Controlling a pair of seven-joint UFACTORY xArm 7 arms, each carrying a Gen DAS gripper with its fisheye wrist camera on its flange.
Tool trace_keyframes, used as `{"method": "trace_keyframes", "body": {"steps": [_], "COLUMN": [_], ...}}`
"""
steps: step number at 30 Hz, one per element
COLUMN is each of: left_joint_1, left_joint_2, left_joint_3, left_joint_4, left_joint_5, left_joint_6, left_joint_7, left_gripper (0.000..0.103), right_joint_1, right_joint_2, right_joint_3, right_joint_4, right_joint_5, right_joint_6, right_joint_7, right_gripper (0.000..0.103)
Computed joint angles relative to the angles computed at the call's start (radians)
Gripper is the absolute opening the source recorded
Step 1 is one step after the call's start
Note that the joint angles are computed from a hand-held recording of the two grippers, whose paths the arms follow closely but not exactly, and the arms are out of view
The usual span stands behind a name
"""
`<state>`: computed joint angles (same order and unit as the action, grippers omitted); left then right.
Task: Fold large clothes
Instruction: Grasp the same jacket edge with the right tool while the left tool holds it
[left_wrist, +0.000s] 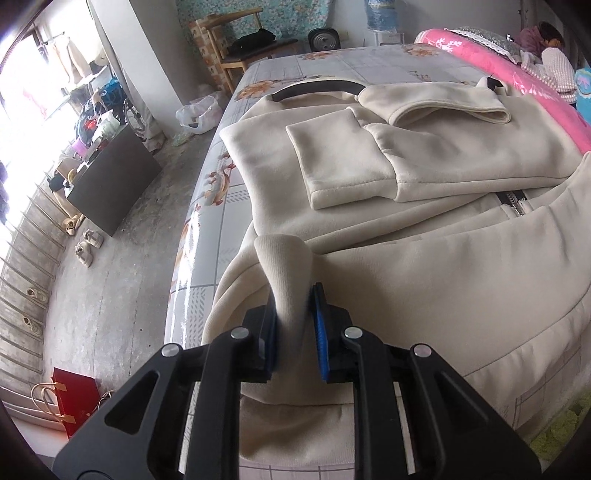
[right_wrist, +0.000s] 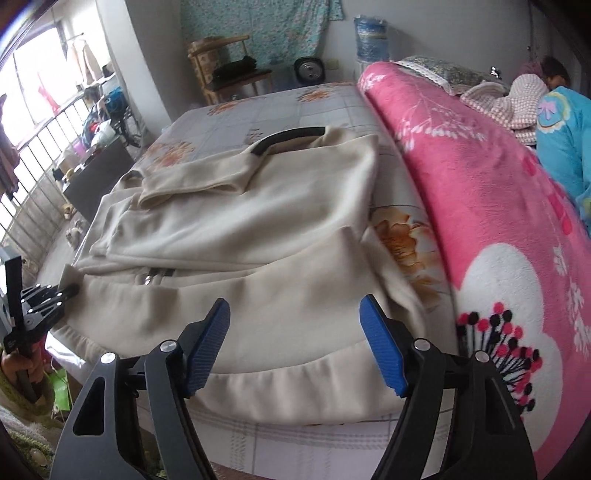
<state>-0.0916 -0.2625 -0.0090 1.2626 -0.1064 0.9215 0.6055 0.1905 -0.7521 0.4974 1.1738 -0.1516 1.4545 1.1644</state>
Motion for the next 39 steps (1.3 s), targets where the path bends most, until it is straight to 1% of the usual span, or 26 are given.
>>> {"method": "trace_keyframes", "body": {"steps": [2, 6, 8, 11, 14, 19, 26, 28, 30, 33, 34, 35, 39], "left_joint_1": [0.001, 0.001, 0.001, 0.001, 0.0, 0.001, 0.0, 0.001, 0.001, 0.001, 0.001, 0.001, 0.002], "left_joint_2": [0.0, 0.006, 0.008, 0.004, 0.003, 0.011, 0.01, 0.011, 0.012, 0.011, 0.01, 0.01, 0.011], "left_joint_3": [-0.002, -0.002, -0.003, -0.004, -0.003, -0.002, -0.004, -0.003, -0.003, -0.003, -0.004, -0.003, -0.003], "left_joint_4": [-0.001, 0.008, 0.009, 0.005, 0.004, 0.015, 0.012, 0.013, 0.014, 0.012, 0.011, 0.011, 0.013], "left_joint_5": [0.005, 0.003, 0.003, 0.006, 0.008, 0.003, 0.005, 0.002, 0.0, 0.001, 0.003, 0.002, 0.002], "left_joint_6": [-0.001, 0.008, 0.009, 0.008, 0.008, 0.021, 0.017, 0.019, 0.02, 0.019, 0.018, 0.018, 0.021], "left_joint_7": [-0.003, -0.009, -0.012, -0.01, -0.004, -0.004, -0.005, -0.007, -0.009, -0.01, -0.009, -0.008, -0.008], "left_gripper": [0.017, 0.017, 0.017, 0.017, 0.017, 0.017, 0.017, 0.017, 0.017, 0.017, 0.017, 0.017, 0.017], "right_joint_1": [0.001, 0.001, 0.005, 0.009, 0.017, 0.024, 0.017, 0.016, 0.013, 0.012, 0.014, 0.015, 0.009], "right_joint_2": [-0.01, -0.012, -0.021, -0.033, -0.049, -0.065, -0.071, -0.065, -0.052, -0.02, -0.015, -0.012, 0.029], "right_joint_3": [-0.023, -0.059, -0.076, -0.091, -0.099, -0.11, -0.164, -0.166, -0.153, -0.124, -0.118, -0.112, -0.073], "right_joint_4": [-0.023, -0.061, -0.087, -0.119, -0.135, -0.139, -0.191, -0.191, -0.168, -0.116, -0.104, -0.094, -0.034], "right_joint_5": [-0.002, -0.005, 0.005, 0.022, 0.047, 0.068, 0.089, 0.097, 0.098, 0.084, 0.082, 0.078, 0.037], "right_joint_6": [-0.009, -0.032, -0.05, -0.071, -0.077, -0.075, -0.169, -0.165, -0.135, -0.07, -0.058, -0.043, 0.018], "right_joint_7": [-0.011, -0.041, -0.046, -0.049, -0.045, -0.06, -0.111, -0.121, -0.125, -0.134, -0.135, -0.136, -0.146], "right_gripper": [0.061, 0.055, 0.049, 0.044, 0.041, 0.041, 0.041, 0.041, 0.041, 0.033, 0.028, 0.025, 0.02]}}
